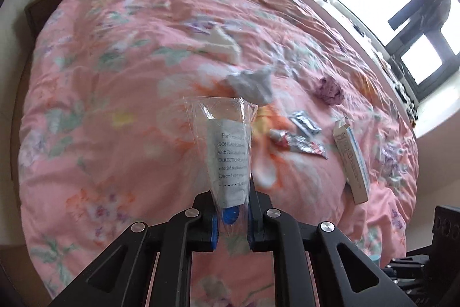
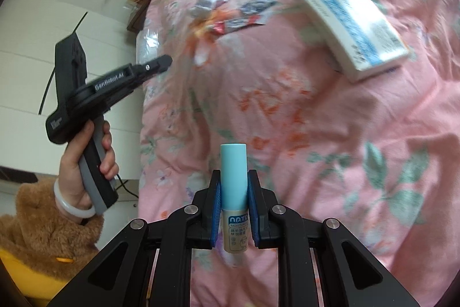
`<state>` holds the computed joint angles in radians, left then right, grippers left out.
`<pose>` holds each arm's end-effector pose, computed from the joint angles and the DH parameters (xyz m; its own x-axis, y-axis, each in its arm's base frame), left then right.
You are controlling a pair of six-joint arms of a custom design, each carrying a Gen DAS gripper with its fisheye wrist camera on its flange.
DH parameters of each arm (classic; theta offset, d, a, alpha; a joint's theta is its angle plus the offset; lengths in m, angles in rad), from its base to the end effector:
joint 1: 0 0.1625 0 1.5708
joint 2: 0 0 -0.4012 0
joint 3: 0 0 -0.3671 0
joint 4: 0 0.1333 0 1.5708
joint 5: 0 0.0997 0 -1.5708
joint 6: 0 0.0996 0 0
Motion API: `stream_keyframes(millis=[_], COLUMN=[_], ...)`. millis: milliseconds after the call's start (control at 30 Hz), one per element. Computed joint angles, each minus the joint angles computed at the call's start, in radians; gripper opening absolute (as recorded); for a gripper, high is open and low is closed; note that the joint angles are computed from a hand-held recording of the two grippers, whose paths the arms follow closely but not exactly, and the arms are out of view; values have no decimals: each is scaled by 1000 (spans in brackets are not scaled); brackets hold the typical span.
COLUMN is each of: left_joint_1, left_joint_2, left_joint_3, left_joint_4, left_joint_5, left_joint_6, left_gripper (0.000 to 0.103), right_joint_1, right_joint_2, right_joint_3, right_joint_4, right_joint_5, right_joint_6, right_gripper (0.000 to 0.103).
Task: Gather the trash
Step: 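Carry the clear bag and teal tube over the pink bin with both grippers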
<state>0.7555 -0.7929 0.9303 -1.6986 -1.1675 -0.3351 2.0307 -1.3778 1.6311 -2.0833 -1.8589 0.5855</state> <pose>-0.4234 -0.6356 0.3055 -0.8324 0.4093 -0.3738 0.4809 0.8685 -0.1200 0.3396 -0.4491 0.3975 -0.9801 0.1784 0.0873 0.1351 0.9210 -0.3654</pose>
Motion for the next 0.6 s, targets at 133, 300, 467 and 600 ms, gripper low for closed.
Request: stream_keyframes(millis=[133, 300, 467, 600], left_joint_1=[12, 36, 64, 89], left_joint_2=[-100, -261, -430, -544], left_joint_3=[97, 231, 335, 378], left_joint_4=[-7, 28, 113, 237], left_joint_5=[30, 73, 117, 165], left_joint_6=[-45, -139, -270, -348], left_gripper=[14, 14, 14, 14], right_joint_1=[24, 63, 107, 140], right_joint_2=[70, 209, 392, 519], right_joint_3=[-56, -176, -343, -452], right_joint_4=[-30, -55, -20, 28], right_joint_5=[30, 103, 195, 268], right_joint_6=[-25, -69, -123, -150], right_gripper=[17, 17, 17, 17])
